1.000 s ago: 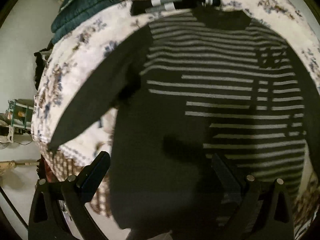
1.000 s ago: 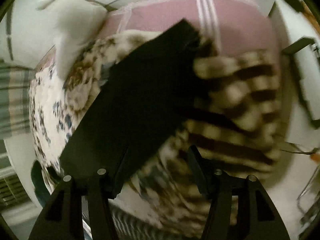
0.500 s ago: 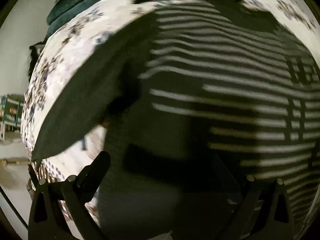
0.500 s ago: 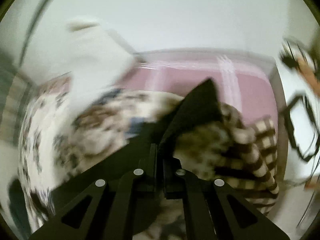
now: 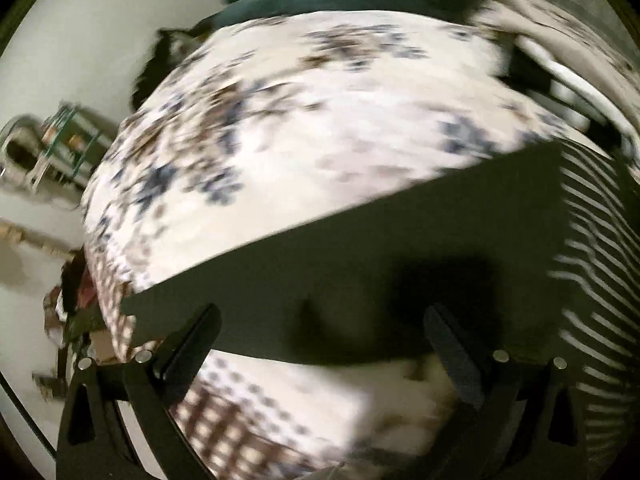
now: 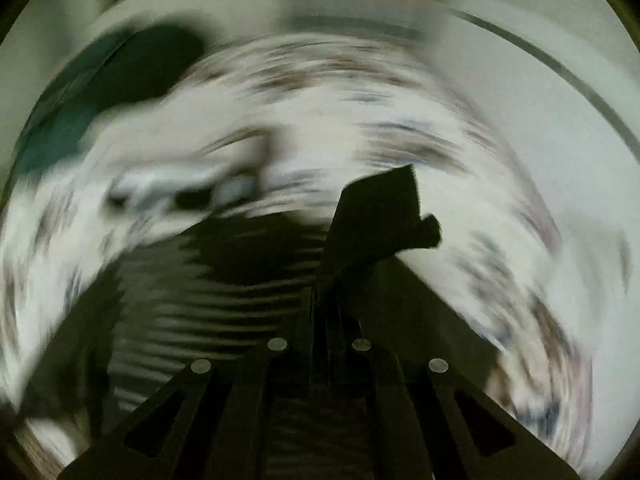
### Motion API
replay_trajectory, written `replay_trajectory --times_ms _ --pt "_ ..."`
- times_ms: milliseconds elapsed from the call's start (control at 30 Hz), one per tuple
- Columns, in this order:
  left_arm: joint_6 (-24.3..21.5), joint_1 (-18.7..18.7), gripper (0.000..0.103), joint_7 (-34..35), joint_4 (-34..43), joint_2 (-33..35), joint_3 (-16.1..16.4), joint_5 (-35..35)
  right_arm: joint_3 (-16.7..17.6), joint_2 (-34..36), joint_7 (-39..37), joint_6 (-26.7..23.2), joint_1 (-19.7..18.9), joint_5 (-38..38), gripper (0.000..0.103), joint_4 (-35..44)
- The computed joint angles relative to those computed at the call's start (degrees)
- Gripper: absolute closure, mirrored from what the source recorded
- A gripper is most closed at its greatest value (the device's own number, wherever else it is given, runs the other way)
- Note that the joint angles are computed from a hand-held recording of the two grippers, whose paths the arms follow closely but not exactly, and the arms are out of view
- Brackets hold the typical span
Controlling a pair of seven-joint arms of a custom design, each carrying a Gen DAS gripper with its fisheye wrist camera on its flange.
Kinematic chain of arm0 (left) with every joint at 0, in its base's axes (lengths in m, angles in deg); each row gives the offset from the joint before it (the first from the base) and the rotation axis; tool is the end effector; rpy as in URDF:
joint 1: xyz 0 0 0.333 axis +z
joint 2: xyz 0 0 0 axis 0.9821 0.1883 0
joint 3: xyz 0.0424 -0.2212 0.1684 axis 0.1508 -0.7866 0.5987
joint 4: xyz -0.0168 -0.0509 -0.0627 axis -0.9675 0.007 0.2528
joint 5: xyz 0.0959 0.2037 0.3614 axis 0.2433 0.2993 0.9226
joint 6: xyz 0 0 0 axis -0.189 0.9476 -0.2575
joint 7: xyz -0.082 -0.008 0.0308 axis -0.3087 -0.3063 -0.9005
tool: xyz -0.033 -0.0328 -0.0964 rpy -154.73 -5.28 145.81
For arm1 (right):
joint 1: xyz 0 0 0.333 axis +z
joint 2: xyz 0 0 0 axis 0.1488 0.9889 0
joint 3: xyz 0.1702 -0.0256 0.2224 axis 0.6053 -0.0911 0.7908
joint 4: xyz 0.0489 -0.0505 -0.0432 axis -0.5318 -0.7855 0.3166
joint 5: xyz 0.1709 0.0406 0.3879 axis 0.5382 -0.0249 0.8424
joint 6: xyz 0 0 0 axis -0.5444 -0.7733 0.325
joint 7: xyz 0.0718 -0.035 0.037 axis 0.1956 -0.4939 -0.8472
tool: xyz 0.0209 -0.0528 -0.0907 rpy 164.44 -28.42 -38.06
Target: Fold small clothes
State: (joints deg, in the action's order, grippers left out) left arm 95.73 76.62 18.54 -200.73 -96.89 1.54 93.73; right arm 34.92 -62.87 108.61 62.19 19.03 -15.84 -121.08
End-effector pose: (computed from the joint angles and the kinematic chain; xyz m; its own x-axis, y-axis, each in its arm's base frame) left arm 0.3711 -0.1363 0.5965 0.2631 -0.9333 -0.2444 -0.9246 -0.1717 -0.3400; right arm 0.4862 0.1119 0.6512 -0.2239 -0.9721 0.0699 -0.8421 0.1568 -0.5160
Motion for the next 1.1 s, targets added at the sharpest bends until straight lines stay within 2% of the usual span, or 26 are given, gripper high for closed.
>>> replay_trajectory --times_ms 33,67,167,300,400,433,500,533,567,667,800,933,1000,1067,1100 --pt "-0.4 0.8 0.000 -0.1 -1.3 -1.0 0.9 0.6 0.9 5.0 -2.3 1.6 2.1 -0.3 0.100 2.7" --pt "-0.8 1.5 0.000 0.1 -2.3 -1.9 1.6 1.0 3.3 10.0 -5.3 3.4 2.5 0.0 0.100 5.3" --pt "-1.7 3.9 0.000 0.5 -4.3 -3.6 3.3 2.1 5.8 22.5 -9.6 3.1 8.2 -2.2 0.100 13.6" --pt "-1.9 6.8 0.000 1.4 -6.6 -5.9 4.8 3.3 6.2 29.3 -9.3 1.6 12.9 -2.2 0.100 17.8" --pt "-3.1 8.8 0.000 1.9 -7.9 -7.3 6.7 2.1 5.2 31.4 -8.0 -1.9 13.8 2.4 0.098 18.8" --pt "-3.6 9.4 0.000 1.7 -8.5 -8.1 8.1 0.5 4.7 31.3 -8.2 -3.1 13.5 5.6 0.094 19.0" --pt "-4.4 11.2 0.000 -0.1 -10.3 -11.2 10.6 -3.3 3.7 28.8 -8.0 -4.2 12.0 13.6 0.074 17.5" --pt "-4.4 12.3 0.000 -0.8 -11.6 -13.2 11.9 -5.0 3.1 26.2 -7.2 -4.1 11.2 17.6 0.045 15.3" --pt "-4.6 13.4 0.000 -1.1 -12.7 -14.8 13.0 -6.5 2.8 24.3 -6.6 -4.2 10.8 19.6 0.026 13.7" --pt "-6.1 16.5 0.000 -1.9 -15.6 -19.2 15.3 -10.5 1.6 16.5 -2.9 -5.0 9.8 25.0 0.025 7.3" --pt "-5.7 20.3 0.000 -3.5 -20.5 -23.5 18.5 -17.1 0.5 7.4 3.3 -7.3 8.9 27.1 0.025 -1.7" --pt "-1.5 23.9 0.000 -5.2 -23.8 -22.9 18.5 -20.3 -0.4 1.9 9.0 -12.2 7.4 25.0 0.025 -8.2" --pt "1.0 25.8 0.002 -7.0 -23.9 -20.9 17.7 -20.3 -1.0 -0.6 12.6 -12.3 6.7 26.0 0.025 -11.4" --pt "3.6 27.3 0.018 -9.0 -23.4 -18.5 17.8 -20.8 -1.4 -2.0 15.0 -12.5 6.3 26.3 0.025 -13.4" --pt "5.2 28.3 0.043 -10.2 -22.9 -17.5 17.5 -20.4 -1.4 -2.4 15.8 -12.4 6.1 26.0 0.025 -14.2"
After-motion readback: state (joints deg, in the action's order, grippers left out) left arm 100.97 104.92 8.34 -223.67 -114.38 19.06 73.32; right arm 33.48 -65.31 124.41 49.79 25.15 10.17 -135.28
